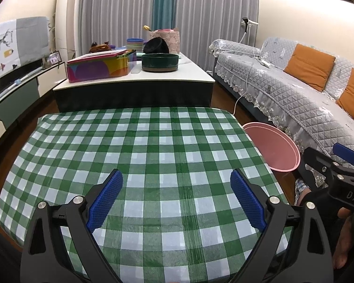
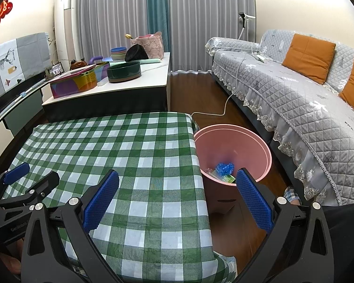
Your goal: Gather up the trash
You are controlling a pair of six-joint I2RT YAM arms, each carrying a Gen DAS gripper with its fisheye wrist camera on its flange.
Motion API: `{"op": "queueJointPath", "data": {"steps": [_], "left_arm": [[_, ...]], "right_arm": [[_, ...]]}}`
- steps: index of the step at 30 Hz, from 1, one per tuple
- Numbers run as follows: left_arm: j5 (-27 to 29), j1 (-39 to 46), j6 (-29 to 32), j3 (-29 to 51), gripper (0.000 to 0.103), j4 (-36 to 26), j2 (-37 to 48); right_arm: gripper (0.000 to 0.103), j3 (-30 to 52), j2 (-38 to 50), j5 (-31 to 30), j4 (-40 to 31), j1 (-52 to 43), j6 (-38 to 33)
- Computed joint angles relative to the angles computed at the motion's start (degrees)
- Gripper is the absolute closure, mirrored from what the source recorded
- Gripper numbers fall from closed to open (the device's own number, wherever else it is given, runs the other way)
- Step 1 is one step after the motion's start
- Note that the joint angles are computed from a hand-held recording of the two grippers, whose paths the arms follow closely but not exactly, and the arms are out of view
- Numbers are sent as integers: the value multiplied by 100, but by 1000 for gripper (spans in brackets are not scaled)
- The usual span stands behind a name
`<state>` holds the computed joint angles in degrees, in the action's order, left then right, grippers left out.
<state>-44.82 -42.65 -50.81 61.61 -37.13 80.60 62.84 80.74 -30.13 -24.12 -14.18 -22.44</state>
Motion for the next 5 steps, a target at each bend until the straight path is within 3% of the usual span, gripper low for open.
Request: {"op": "queueJointPath", "data": {"steps": [5], "left_arm": [[38,38,8,17,9,-12,19]], "right_arm": [[5,-19,-6,0,4,-2,-14]]}}
